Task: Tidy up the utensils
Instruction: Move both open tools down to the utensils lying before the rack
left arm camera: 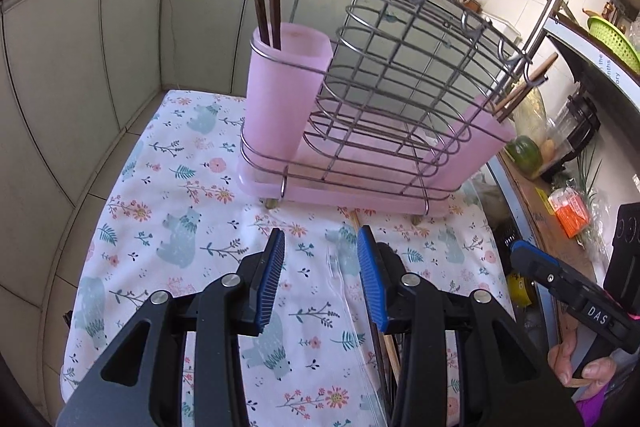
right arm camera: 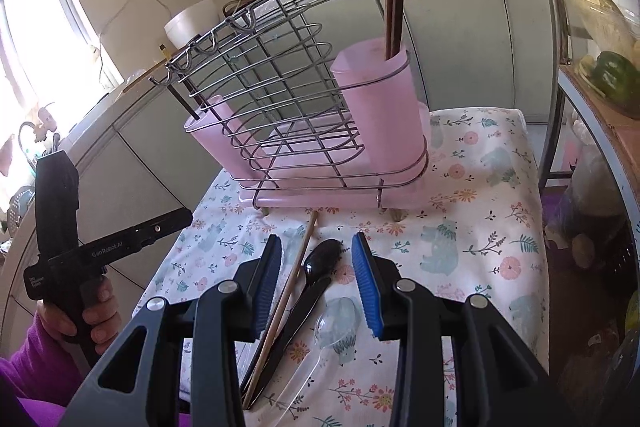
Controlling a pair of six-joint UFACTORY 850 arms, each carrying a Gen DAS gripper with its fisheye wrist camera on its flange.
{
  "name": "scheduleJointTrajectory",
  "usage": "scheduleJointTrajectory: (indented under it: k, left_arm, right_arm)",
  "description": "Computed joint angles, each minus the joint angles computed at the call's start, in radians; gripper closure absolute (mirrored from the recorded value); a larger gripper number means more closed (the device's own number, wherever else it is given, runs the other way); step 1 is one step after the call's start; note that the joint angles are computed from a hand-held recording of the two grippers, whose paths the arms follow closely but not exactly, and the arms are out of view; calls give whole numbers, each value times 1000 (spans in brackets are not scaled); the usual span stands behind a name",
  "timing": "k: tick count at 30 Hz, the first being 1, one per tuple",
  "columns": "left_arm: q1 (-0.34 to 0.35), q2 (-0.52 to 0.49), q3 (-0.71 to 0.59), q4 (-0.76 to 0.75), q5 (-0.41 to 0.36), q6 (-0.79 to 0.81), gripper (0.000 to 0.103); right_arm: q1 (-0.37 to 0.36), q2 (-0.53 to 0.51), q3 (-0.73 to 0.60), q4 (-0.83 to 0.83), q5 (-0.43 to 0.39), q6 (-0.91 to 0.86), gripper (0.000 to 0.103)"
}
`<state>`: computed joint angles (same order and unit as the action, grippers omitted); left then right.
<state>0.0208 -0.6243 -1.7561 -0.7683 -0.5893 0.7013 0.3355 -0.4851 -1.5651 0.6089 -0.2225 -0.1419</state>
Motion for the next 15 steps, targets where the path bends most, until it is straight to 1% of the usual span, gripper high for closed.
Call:
scheduleJointTrajectory:
  k: [5, 15]
  left_arm:
    - [-5, 11, 27, 5, -10, 18, 65]
    - [-3, 26, 69, 10, -41, 40, 65]
  right_arm:
    - [1, 8, 11, -9, -4, 15, 67]
    - [11, 5, 12, -94, -23, 111, 67]
